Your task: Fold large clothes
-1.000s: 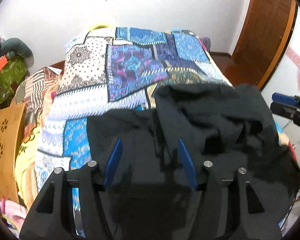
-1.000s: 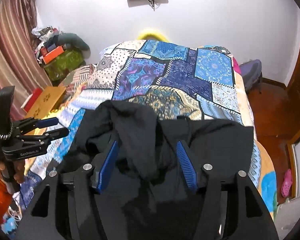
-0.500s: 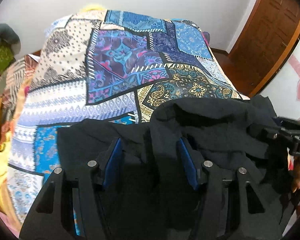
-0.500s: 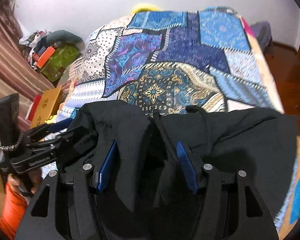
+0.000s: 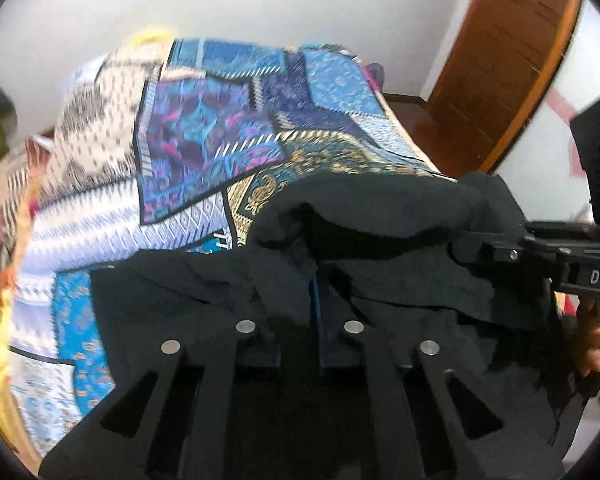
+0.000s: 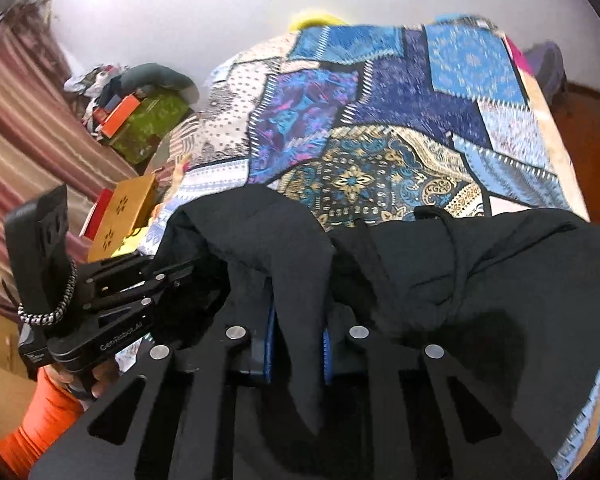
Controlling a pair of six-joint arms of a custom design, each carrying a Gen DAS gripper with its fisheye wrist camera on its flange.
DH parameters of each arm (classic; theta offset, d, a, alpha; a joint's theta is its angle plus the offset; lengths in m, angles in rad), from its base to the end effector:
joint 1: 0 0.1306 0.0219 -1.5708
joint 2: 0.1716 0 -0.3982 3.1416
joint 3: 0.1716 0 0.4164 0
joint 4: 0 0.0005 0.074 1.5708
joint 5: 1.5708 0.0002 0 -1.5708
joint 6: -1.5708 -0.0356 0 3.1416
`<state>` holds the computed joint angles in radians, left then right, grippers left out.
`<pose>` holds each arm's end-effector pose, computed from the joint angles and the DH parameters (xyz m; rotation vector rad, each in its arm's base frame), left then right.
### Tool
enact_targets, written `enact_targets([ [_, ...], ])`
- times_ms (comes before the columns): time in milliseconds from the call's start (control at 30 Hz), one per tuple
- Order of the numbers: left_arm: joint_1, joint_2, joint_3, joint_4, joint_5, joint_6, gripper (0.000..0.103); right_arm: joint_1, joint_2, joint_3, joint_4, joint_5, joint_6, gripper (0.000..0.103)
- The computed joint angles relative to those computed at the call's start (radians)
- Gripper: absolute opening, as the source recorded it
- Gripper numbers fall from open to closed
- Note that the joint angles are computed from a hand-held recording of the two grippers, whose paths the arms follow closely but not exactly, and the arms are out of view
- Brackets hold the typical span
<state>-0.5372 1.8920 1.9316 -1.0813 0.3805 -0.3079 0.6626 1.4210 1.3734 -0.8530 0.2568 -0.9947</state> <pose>0.5774 -0.3599 0.4054 1.1908 2.3173 -0.5784 0.4109 0.3085 0.4238 0.5187 2.4220 0.4191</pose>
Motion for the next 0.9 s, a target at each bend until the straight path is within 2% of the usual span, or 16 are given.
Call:
enact_targets([
  [67, 0.007, -0.042, -0.038, 0.006, 0.012, -0.02, 0.011, 0.025, -0.011, 0.008, -0.015, 0.023, 0.004, 0.013],
  [200, 0.029, -0.116, -0.104, -0.03, 0.04, -0.056, 0.011, 0.073, -0.031, 0.013, -0.042, 0.055, -0.018, 0.013],
  [400, 0.055, -0.226, -0.226, -0.038, 0.018, -0.073, 0.012, 0.162, -0.036, 0.03, -0.106, 0.116, -0.07, 0.015],
  [533, 0.08, -0.297, -0.304, -0.031, -0.012, -0.08, 0.02, 0.212, -0.025, 0.053, -0.166, 0.158, -0.091, 0.015],
  [667, 0.114, -0.369, -0.368, 0.004, -0.039, -0.08, 0.043, 0.251, -0.016, 0.078, -0.231, 0.175, -0.109, 0.015],
  [767, 0.131, -0.403, -0.38, 0.03, -0.067, -0.08, 0.044, 0.269, -0.021, 0.094, -0.263, 0.189, -0.119, 0.016],
  [900, 0.147, -0.423, -0.369, 0.053, -0.051, -0.064, 0.051, 0.289, -0.022, 0.134, -0.303, 0.253, -0.122, 0.016],
])
